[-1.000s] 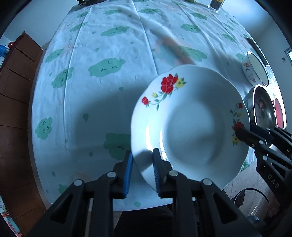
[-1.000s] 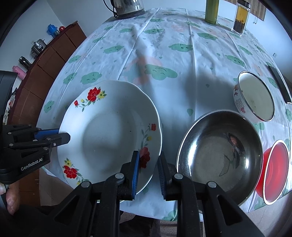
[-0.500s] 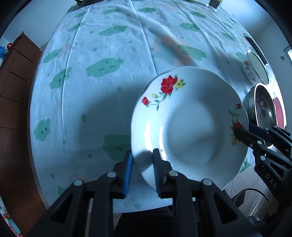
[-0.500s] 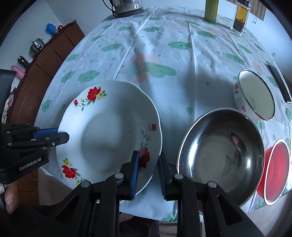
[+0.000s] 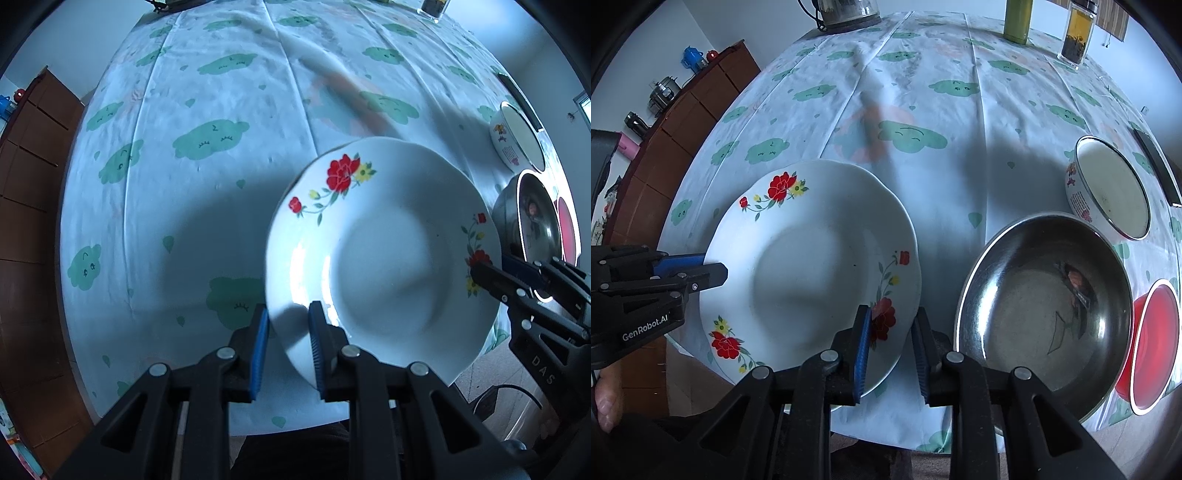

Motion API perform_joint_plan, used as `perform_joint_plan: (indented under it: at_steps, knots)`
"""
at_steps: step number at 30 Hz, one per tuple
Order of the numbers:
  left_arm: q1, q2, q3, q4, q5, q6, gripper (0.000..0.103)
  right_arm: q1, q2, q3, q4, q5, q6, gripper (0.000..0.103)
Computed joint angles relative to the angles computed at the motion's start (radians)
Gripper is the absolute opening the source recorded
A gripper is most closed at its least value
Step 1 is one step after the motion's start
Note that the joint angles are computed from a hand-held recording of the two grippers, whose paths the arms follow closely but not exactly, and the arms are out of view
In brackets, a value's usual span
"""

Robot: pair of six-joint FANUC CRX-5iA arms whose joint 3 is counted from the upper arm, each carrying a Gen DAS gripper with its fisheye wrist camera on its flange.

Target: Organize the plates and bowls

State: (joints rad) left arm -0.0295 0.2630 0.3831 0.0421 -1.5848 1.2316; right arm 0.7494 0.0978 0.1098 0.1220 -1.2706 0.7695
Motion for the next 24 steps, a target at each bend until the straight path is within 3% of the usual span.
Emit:
perform_joint_plan:
  at_steps: [9, 15, 24]
  knots:
    - [0.000, 0.002, 0.001, 0.006, 0.000, 0.011, 0.020, 0.010, 0.015, 0.007, 0.021, -0.010, 0.006, 0.029]
    - [-0.003, -0.003, 0.001, 0.014, 0.015, 0.013, 0.033, 0.015, 0.015, 0.006, 0.032, -0.012, 0.010, 0.032]
    - [-0.001, -0.008, -0.007, 0.021, 0.020, 0.021, 0.035, 0.041, 0.018, 0.002, 0.090, -0.011, 0.017, 0.041]
